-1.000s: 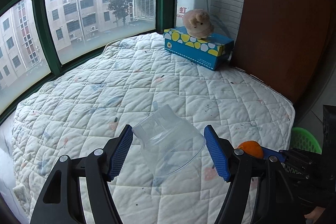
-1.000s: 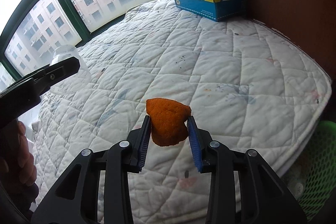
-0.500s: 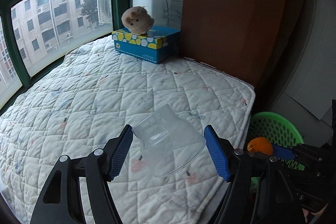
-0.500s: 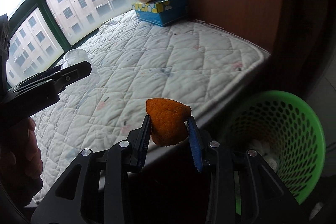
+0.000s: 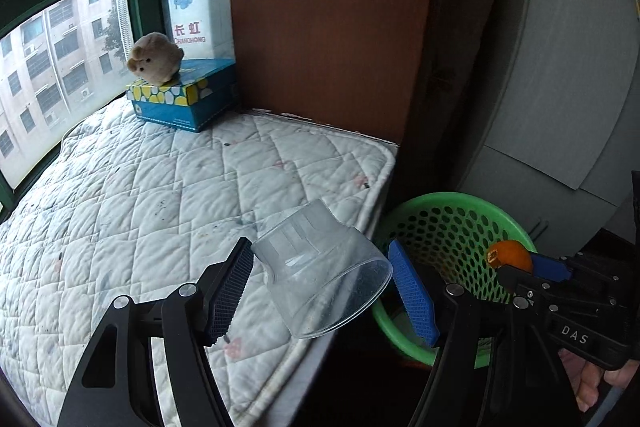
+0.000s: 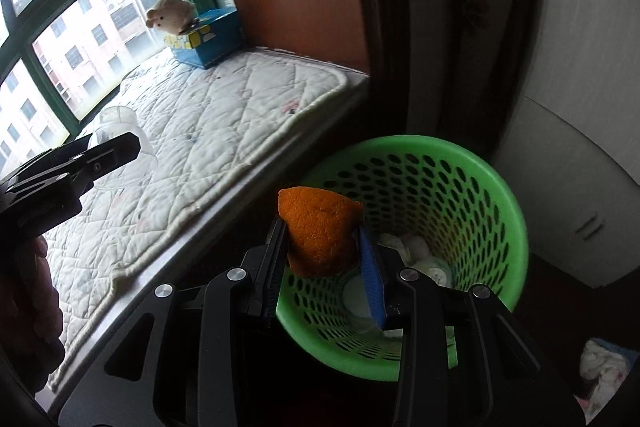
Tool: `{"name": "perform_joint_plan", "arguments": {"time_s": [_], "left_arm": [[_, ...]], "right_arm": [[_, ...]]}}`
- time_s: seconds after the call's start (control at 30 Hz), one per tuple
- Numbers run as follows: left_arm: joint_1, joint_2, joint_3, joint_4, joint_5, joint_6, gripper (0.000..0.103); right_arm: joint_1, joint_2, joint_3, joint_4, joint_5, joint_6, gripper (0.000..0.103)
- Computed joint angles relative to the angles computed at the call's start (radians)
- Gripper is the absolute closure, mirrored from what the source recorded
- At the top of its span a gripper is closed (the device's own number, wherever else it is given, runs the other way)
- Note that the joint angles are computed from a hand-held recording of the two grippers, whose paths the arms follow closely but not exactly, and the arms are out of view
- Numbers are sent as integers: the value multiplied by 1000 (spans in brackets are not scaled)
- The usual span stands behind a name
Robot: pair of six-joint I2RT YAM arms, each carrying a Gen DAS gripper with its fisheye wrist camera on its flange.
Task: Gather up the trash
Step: 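Carry the orange peel and clear cup to the basket and open both grippers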
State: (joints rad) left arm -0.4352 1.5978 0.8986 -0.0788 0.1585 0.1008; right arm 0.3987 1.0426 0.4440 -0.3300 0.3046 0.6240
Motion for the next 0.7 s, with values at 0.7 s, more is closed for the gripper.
{"name": "perform_joint_plan", "arguments": {"time_s": [0.7], "left_arm": [[-183, 69, 51, -6, -53, -32, 35]], "right_arm": [[-203, -317, -80, -196, -27, -67, 41]]}}
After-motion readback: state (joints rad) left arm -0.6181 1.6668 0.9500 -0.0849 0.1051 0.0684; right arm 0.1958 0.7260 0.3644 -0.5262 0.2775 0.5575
